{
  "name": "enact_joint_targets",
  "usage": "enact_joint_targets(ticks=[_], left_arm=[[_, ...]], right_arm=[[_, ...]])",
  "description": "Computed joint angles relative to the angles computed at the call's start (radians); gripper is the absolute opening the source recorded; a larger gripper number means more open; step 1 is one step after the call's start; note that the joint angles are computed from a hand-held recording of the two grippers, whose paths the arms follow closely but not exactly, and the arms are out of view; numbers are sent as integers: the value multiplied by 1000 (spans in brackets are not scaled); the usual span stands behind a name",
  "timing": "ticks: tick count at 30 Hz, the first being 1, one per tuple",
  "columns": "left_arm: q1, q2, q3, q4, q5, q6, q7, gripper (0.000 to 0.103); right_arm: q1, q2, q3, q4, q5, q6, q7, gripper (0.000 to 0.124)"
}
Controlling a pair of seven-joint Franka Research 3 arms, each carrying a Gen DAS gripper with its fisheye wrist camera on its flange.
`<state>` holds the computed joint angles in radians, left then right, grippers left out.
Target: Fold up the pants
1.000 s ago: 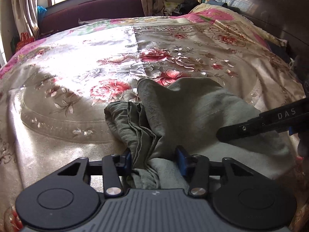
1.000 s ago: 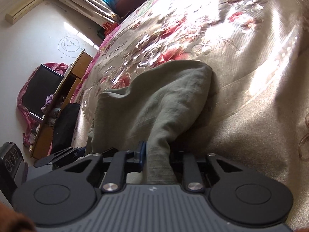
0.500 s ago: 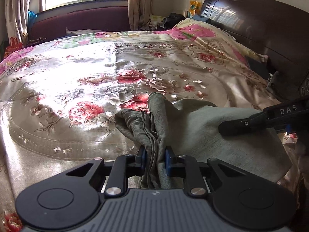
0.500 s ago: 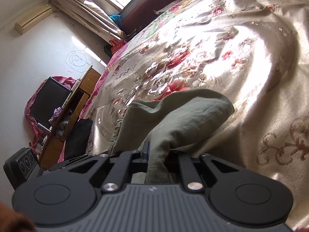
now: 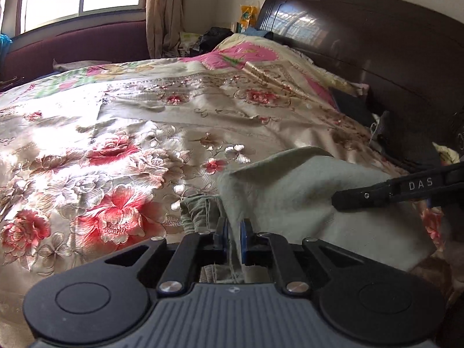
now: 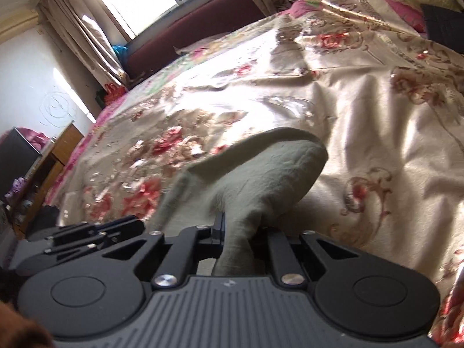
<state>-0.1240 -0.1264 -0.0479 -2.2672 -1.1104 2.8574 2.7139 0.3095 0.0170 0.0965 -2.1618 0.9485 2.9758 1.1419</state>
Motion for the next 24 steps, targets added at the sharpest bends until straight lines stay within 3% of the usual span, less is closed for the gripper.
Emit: enact_joint_targets(ticks=[2,4,8,11,15,17,20,22,24], left_arm=[[11,48,-32,3,156,58,-111,24],[20,62,-45,-10,278,87,-210,25],[14,18,-16,-25,213,46,-202,26],[15,-26,-7,-58,278,60,-270,34],[-62,-86,57,-77,162,49,-194,42],[-87,-103,80,-73,120,0,-161,57],[-71,-65,39,-62,215,17,-222,61],[-66,-38,30,-45,262,-16,-257,61],[-47,-12,-6,-43,365,15,-343,51]], right_arm=[[-18,24,-25,-1,-157,-65,165,19],[-30,15,-10,-16,-44,-60,66,23],[-27,-22,-9,-40,129,-46,-78,28],[-19,-39,-16,-53,139,-22,-79,28],[2,-56,-16,-71,160,35,-73,29],[11,-61,-19,-77,175,43,-89,34],[23,-65,-19,-86,169,70,-91,34],[28,-68,-20,-91,163,84,-89,34],[31,-72,-23,-97,151,87,-89,34]])
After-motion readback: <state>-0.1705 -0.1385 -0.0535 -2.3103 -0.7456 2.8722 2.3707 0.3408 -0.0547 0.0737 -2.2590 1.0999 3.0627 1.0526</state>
